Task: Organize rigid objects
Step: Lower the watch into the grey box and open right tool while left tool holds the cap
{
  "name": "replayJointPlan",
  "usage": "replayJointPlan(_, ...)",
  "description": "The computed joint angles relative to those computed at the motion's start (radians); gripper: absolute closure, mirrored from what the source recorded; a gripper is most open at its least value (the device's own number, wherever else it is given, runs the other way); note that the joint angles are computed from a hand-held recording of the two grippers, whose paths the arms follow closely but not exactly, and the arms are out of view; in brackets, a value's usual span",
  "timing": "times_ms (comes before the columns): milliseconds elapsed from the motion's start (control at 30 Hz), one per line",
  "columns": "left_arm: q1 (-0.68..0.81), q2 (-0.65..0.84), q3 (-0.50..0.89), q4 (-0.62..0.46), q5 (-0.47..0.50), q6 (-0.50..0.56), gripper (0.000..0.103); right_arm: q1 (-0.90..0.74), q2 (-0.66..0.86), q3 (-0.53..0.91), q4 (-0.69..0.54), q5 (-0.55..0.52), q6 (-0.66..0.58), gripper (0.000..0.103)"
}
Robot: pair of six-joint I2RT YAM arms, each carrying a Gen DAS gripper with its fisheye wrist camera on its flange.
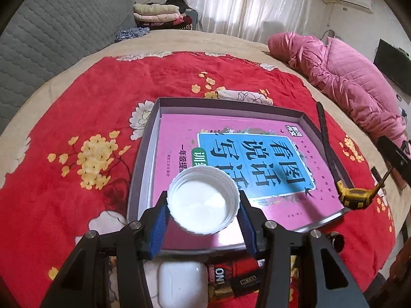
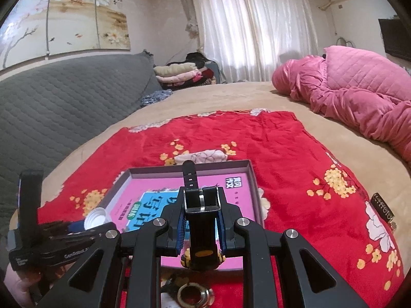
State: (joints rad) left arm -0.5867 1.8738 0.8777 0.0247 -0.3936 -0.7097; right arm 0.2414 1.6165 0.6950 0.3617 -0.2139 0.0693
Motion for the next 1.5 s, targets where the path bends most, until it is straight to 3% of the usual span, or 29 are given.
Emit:
replayJointPlan(733, 0.053, 0.110, 0.050, 0.058, 0.043, 0.056, 0.053, 0.015, 0.240, 0.157, 0.063, 0.108, -0.006, 0.083)
replayJointPlan(1200, 0.058, 0.134, 0.049, 0.078, 0.029, 0.066, 0.053, 0.003, 0.219, 0.051, 0.099, 0.103, -0.062, 0.083)
replayJointPlan(1500, 0.052, 0.158, 0.073, 0.067, 0.002, 0.080, 0.053, 0.026, 0.243, 0.007, 0.127, 0.155, -0.103, 0.082)
